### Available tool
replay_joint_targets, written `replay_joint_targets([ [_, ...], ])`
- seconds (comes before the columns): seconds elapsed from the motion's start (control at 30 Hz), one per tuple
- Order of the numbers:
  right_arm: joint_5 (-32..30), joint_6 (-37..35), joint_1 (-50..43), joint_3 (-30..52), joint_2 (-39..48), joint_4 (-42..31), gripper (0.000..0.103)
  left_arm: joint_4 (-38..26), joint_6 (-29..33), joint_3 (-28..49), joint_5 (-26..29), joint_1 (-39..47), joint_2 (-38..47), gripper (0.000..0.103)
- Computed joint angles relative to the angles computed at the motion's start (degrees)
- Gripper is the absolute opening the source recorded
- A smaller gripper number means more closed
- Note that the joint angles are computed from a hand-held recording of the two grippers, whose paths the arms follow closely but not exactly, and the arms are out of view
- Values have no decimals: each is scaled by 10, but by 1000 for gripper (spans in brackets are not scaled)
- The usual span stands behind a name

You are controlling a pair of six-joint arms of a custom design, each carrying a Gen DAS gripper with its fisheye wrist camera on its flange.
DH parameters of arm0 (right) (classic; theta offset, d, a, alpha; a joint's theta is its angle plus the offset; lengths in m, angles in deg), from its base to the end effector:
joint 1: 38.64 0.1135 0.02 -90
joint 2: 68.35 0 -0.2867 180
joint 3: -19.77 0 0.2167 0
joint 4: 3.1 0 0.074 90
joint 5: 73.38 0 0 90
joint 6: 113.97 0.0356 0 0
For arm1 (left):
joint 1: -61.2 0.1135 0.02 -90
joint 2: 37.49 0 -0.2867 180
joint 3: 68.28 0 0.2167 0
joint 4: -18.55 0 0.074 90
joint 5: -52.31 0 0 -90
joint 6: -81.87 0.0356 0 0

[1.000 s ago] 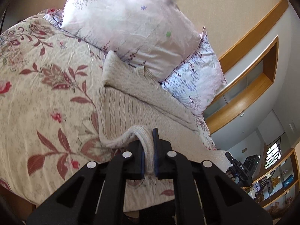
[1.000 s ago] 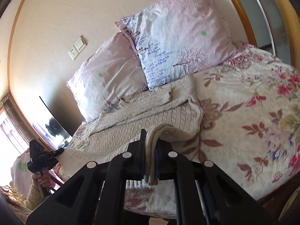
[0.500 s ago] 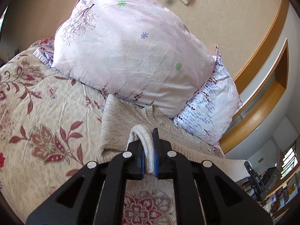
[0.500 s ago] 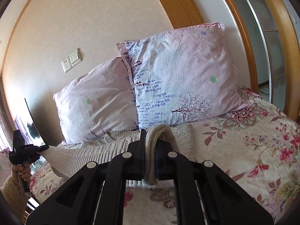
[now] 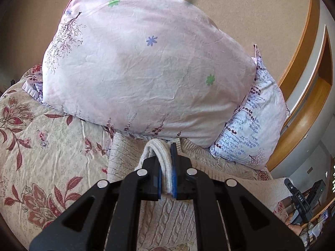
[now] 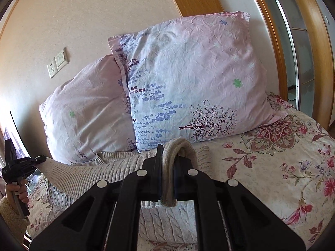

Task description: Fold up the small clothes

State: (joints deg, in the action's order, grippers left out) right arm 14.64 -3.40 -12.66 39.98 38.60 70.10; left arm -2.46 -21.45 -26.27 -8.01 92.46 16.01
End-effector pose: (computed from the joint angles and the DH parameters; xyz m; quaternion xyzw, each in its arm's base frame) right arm 0.1994 0.0985 0.1457 -0.0477 0.7840 0.2570 0.5630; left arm 0.1376 0.0629 0.2444 -0.2075 0.8309 -0.1493 0.4943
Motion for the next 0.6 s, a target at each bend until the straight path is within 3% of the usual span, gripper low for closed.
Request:
replay_joint_targets([
  [0.2, -27, 21, -22, 68, 19, -86, 8, 77, -25, -11, -52, -42, 77, 7],
  [0.4, -49, 39, -39, 113, 40, -129, 8, 128, -47, -14, -71, -59, 130, 7],
  [0.6, -67, 48, -53, 183, 85, -218, 8, 183, -66, -16, -96, -76, 231, 7],
])
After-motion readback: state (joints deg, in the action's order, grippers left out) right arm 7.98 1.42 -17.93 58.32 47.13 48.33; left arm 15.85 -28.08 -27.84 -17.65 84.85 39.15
